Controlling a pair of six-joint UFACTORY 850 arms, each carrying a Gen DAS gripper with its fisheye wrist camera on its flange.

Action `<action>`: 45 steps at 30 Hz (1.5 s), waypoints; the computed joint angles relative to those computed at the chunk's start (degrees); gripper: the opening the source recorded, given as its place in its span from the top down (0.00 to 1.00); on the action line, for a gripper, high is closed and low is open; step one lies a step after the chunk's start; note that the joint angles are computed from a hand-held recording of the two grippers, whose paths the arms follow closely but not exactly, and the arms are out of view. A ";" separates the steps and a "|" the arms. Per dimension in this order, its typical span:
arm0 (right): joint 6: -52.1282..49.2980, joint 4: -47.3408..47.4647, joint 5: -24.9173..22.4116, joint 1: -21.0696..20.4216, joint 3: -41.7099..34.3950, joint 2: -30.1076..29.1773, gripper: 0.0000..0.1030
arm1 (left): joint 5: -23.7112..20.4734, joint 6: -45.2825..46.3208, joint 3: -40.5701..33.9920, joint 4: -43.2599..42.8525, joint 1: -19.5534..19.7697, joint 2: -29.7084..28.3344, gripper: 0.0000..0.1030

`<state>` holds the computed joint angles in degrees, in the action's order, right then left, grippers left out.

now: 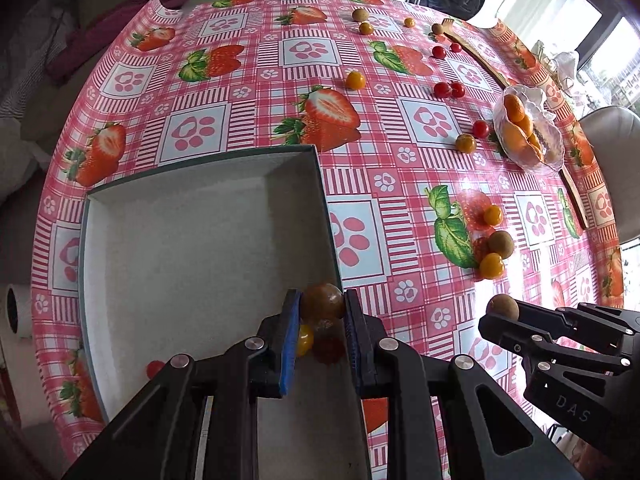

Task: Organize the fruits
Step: 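Carry the kiwi and dark tomato into the white tray and release both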

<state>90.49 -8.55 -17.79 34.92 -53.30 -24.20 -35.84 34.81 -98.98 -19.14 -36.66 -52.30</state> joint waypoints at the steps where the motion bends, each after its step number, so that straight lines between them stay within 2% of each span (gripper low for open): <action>1: -0.45 0.05 -0.26 -0.02 -0.61 -0.34 0.73 | 0.04 -0.10 0.11 0.01 0.33 0.09 0.78; 14: -8.32 2.14 -3.85 -0.34 -10.05 -5.68 0.73 | 0.40 -1.63 -0.83 0.29 4.47 -0.44 0.78; 25: -14.88 4.28 -5.94 -1.32 -17.77 -10.50 0.73 | -0.77 -3.85 -5.04 1.97 7.06 -3.29 0.78; 45: -27.64 12.49 -7.98 -4.72 -29.52 -20.07 0.73 | -4.34 -8.07 -17.07 6.34 7.47 -11.88 0.78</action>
<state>62.85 3.94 -25.77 30.20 -82.83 -44.27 -40.18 26.74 -116.04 -12.80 -29.19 -64.18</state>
